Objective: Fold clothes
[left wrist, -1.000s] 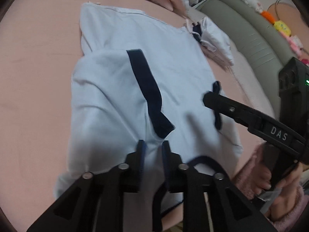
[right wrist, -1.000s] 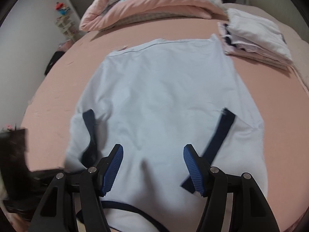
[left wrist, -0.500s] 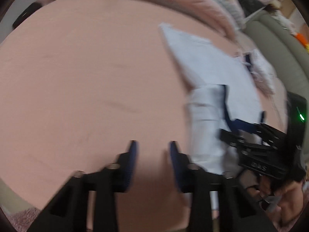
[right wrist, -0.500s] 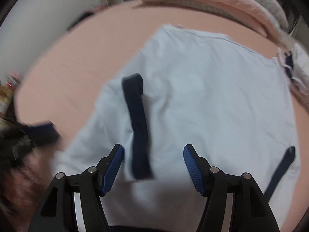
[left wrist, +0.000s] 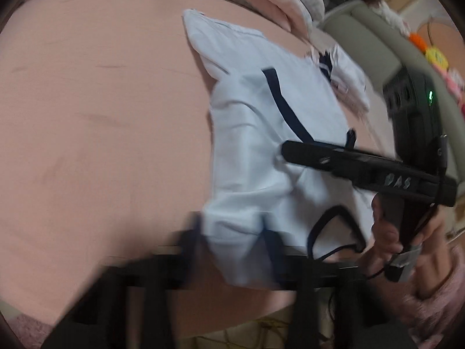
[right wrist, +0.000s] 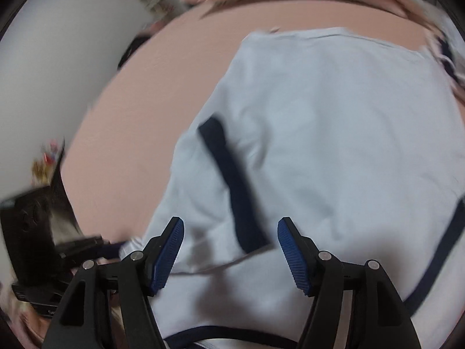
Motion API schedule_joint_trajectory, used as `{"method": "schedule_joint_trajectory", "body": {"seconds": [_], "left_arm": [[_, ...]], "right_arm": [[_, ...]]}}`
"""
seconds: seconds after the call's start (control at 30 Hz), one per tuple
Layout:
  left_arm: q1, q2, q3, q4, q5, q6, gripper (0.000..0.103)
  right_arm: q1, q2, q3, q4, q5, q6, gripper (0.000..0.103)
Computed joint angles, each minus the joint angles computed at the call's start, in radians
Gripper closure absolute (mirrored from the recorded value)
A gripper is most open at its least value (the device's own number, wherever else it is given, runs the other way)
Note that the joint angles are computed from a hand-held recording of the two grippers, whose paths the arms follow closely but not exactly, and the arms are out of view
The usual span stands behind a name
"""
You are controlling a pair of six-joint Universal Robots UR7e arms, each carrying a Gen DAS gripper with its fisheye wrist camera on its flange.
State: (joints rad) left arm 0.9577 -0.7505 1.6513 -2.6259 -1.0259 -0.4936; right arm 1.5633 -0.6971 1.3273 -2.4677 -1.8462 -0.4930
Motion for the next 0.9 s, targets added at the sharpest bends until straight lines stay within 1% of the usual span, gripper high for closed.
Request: {"method": "schedule_joint_trajectory", "body": {"seconds": [0.03,0.07,0.1,0.13,0.17,0.2,0.27,0.33,0.37,0.4,0.43,0.47,0.5,0.53,0.57,0.6,0.63,0.67,0.7,0.73,0.77,0.8,0.83,0.87,0.9], "left_arm": [[-0.01,0.002,0.0,0.003,0.031,-0.01,0.093],[-0.02,0.004,0.004,-0.006,0.059,-0.019,0.093],[-0.029,0.001,0.012,-0.015,0.088,-0.03,0.094],[-0.041,-0.004,0.02,-0.013,0.125,-0.045,0.094],[-0.054,-0.007,0.022,0.0,0.167,-0.062,0.094],[-0.063,-0.009,0.023,0.006,0.19,-0.074,0.094],[-0.071,-0.016,0.033,0.006,0.204,-0.09,0.094],[-0.077,-0.036,0.058,0.047,0.23,-0.1,0.094],[-0.08,-0.03,0.051,0.093,0.251,-0.11,0.094],[-0.081,-0.021,0.04,0.143,0.263,-0.128,0.094],[-0.076,-0.011,0.026,0.193,0.259,-0.147,0.094],[-0.067,0.003,0.005,0.247,0.248,-0.168,0.093],[-0.059,0.012,-0.007,0.278,0.234,-0.176,0.092],[-0.056,0.009,-0.006,0.266,0.215,-0.171,0.093],[-0.054,-0.002,0.006,0.227,0.195,-0.16,0.091],[-0.052,-0.016,0.021,0.181,0.168,-0.147,0.089],[-0.053,-0.036,0.043,0.128,0.149,-0.134,0.087],[-0.057,-0.057,0.067,0.073,0.145,-0.124,0.08],[-0.062,-0.076,0.089,0.025,0.147,-0.116,0.068],[-0.066,-0.092,0.11,-0.016,0.157,-0.114,0.063],[-0.067,-0.106,0.123,-0.046,0.165,-0.112,0.061],[-0.062,-0.109,0.121,-0.064,0.169,-0.103,0.061],[-0.056,-0.103,0.11,-0.079,0.173,-0.089,0.061],[-0.05,-0.094,0.097,-0.074,0.18,-0.074,0.061],[-0.044,-0.083,0.082,-0.052,0.19,-0.06,0.061]], "right_arm": [[0.003,0.002,0.004,-0.015,0.001,-0.008,0.059],[0.006,0.003,0.009,-0.03,0.003,-0.015,0.076],[0.009,0.005,0.013,-0.045,0.004,-0.023,0.088],[0.012,0.007,0.017,-0.059,0.006,-0.031,0.097],[0.012,0.001,0.025,-0.069,0.03,-0.034,0.098],[0.009,-0.014,0.035,-0.067,0.079,-0.032,0.099],[0.009,-0.037,0.046,-0.057,0.155,-0.034,0.099],[0.018,-0.048,0.062,-0.078,0.162,-0.05,0.099],[0.018,-0.05,0.066,-0.082,0.163,-0.049,0.099],[0.016,-0.05,0.072,-0.093,0.155,-0.049,0.101],[0.016,-0.049,0.079,-0.115,0.135,-0.051,0.101],[0.017,-0.044,0.085,-0.141,0.096,-0.059,0.101],[0.021,-0.034,0.089,-0.173,0.032,-0.073,0.101],[0.022,-0.019,0.086,-0.194,-0.039,-0.086,0.101],[0.018,-0.006,0.077,-0.188,-0.091,-0.083,0.101],[0.009,-0.001,0.068,-0.165,-0.11,-0.064,0.102],[0.001,-0.006,0.067,-0.147,-0.1,-0.043,0.102],[-0.006,-0.025,0.075,-0.137,-0.057,-0.018,0.102],[-0.01,-0.041,0.081,-0.122,-0.014,0.002,0.1],[-0.012,-0.054,0.08,-0.1,0.029,0.016,0.098],[-0.011,-0.062,0.081,-0.088,0.06,0.022,0.094],[-0.007,-0.067,0.082,-0.085,0.076,0.018,0.075],[-0.005,-0.071,0.086,-0.087,0.095,0.011,0.05],[-0.003,-0.074,0.093,-0.093,0.117,-0.001,0.04],[0.001,-0.07,0.096,-0.096,0.123,-0.008,0.032]]}}
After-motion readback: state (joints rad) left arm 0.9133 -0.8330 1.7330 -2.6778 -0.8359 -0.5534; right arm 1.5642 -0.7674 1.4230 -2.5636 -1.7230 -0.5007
